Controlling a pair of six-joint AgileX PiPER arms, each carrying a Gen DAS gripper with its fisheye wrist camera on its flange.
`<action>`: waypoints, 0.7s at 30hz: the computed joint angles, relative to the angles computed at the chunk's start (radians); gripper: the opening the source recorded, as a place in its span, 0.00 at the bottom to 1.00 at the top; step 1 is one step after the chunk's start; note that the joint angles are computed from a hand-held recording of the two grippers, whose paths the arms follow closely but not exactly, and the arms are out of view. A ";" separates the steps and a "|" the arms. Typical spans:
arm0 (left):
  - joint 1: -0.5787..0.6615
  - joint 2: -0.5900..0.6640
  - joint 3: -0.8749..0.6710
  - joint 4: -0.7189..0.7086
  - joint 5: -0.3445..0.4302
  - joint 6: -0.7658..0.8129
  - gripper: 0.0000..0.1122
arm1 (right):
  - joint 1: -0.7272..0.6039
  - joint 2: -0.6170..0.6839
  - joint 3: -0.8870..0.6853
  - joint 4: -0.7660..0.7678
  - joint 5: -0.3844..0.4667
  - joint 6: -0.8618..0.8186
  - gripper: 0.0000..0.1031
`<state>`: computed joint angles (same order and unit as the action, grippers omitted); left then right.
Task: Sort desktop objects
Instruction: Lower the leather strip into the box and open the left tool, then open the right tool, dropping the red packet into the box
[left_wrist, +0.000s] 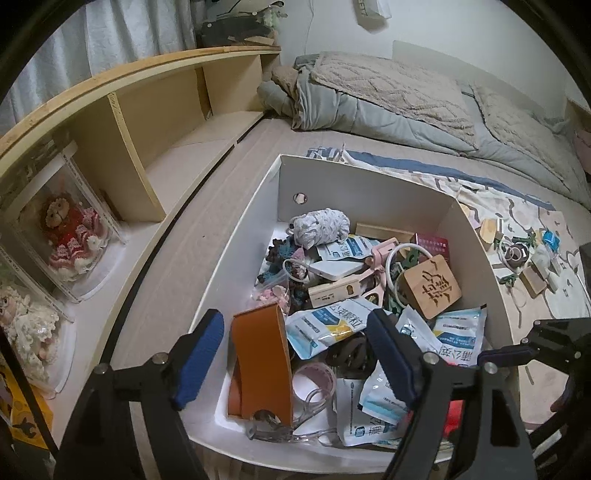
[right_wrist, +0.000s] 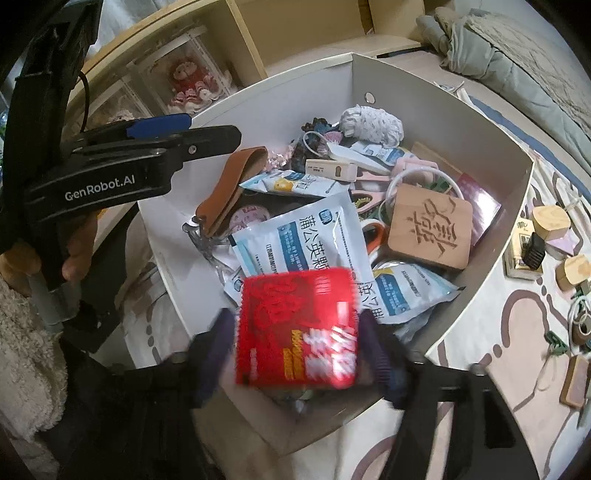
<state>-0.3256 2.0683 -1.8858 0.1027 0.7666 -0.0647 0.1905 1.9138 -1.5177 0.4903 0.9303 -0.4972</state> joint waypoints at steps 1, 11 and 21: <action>0.000 -0.002 0.001 -0.003 0.001 0.001 0.71 | 0.001 -0.003 0.005 0.003 -0.004 -0.001 0.74; 0.001 -0.027 0.022 -0.010 -0.004 -0.020 0.72 | -0.010 -0.044 0.028 0.018 -0.027 0.029 0.88; -0.011 -0.063 0.057 0.027 -0.037 -0.079 0.85 | -0.026 -0.100 0.074 0.039 -0.084 0.012 1.00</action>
